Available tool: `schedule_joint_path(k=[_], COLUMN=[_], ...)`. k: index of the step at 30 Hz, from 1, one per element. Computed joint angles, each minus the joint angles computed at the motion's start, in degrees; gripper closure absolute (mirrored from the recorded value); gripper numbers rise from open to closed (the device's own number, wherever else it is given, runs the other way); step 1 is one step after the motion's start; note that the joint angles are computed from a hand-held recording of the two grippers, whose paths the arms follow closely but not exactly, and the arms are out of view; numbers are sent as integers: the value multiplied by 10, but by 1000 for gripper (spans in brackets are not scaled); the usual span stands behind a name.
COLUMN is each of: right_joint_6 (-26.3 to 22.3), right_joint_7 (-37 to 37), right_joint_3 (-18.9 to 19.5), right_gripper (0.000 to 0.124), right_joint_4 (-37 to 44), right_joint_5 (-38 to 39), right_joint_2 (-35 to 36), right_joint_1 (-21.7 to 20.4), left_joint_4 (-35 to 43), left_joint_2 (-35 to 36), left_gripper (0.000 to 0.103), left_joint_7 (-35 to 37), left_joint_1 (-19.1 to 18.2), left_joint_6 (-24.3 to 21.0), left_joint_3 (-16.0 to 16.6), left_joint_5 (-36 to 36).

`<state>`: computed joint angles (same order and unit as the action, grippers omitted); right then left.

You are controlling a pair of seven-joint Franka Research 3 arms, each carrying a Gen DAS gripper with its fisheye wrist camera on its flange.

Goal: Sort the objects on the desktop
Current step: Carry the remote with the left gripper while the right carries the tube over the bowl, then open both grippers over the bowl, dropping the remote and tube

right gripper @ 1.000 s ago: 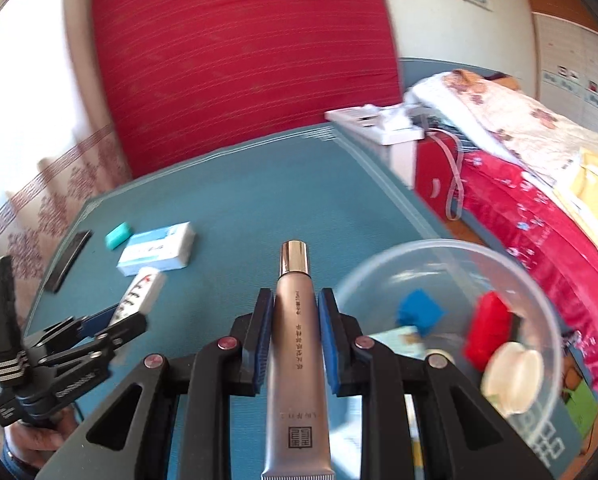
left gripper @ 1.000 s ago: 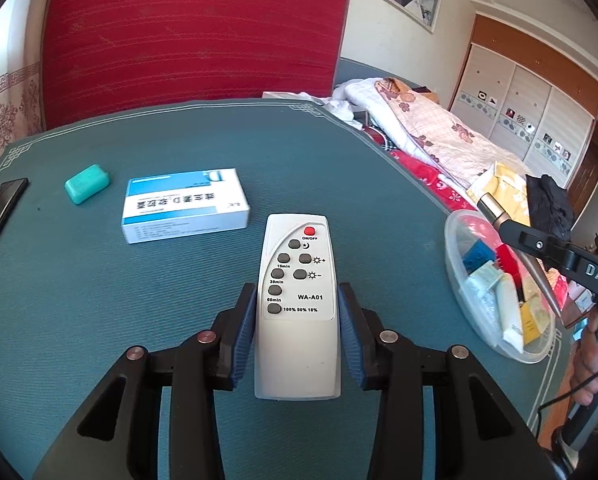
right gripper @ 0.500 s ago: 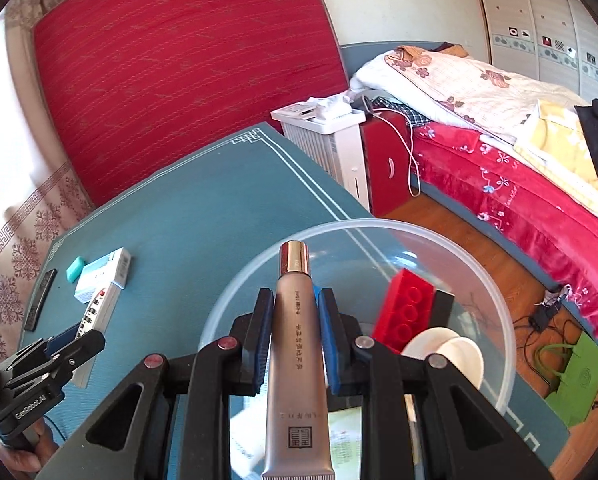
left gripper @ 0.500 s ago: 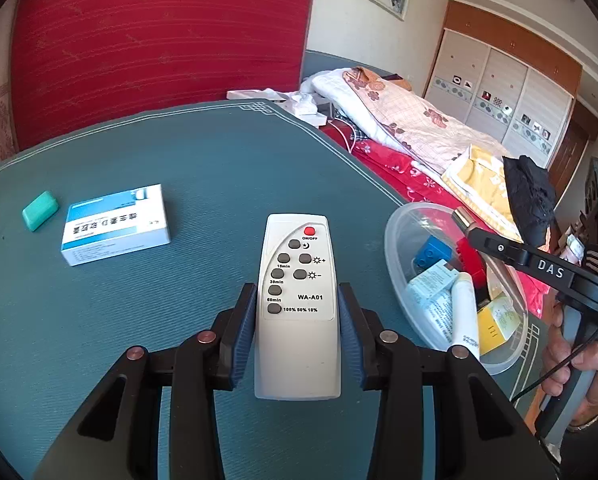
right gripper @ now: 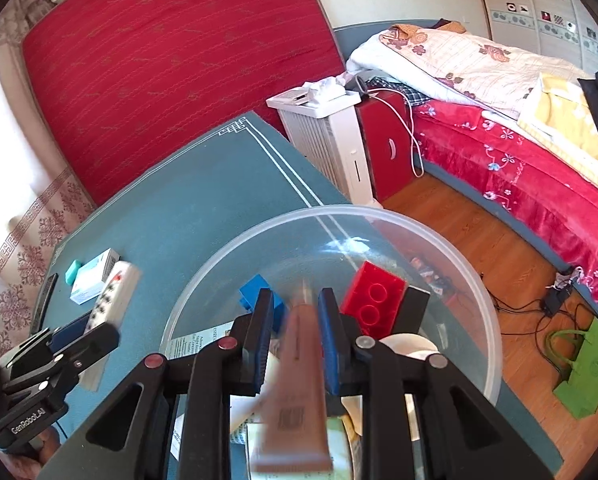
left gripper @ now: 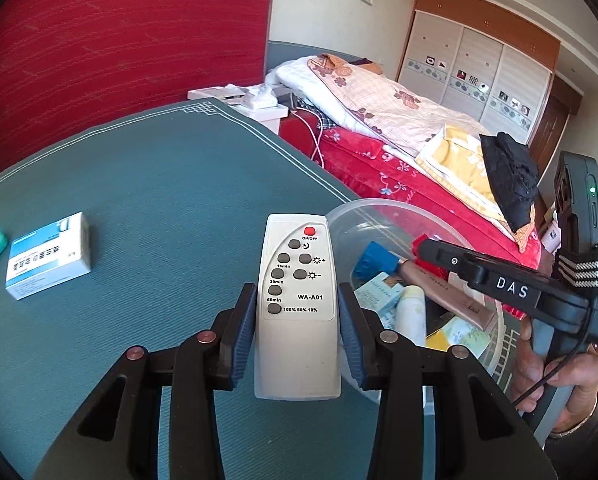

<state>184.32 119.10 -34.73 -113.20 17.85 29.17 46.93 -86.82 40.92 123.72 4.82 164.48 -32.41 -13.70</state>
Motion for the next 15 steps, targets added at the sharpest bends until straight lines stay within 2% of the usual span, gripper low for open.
schedule_joint_path(k=[3,7,15], right_joint_6=[6,10,8], right_joint_7=[-8,-27,-36], right_joint_3=[3,33,38], right_gripper=[98,98,98], right_joint_4=[-1,-2,1], right_joint_5=[0,4,15], right_joint_2=[0,-9,-8], right_joint_1=[-4,-34,-41], left_joint_4=[15,33,71], left_joint_2=[6,14,32], left_gripper=[60,60,60], left_joint_7=[-8,-8,-11], left_joint_1=[-18,-30,-54], left_joint_6=[-8,-21,-52], left_joint_3=[10,14,27], left_joint_5=[11,17,18])
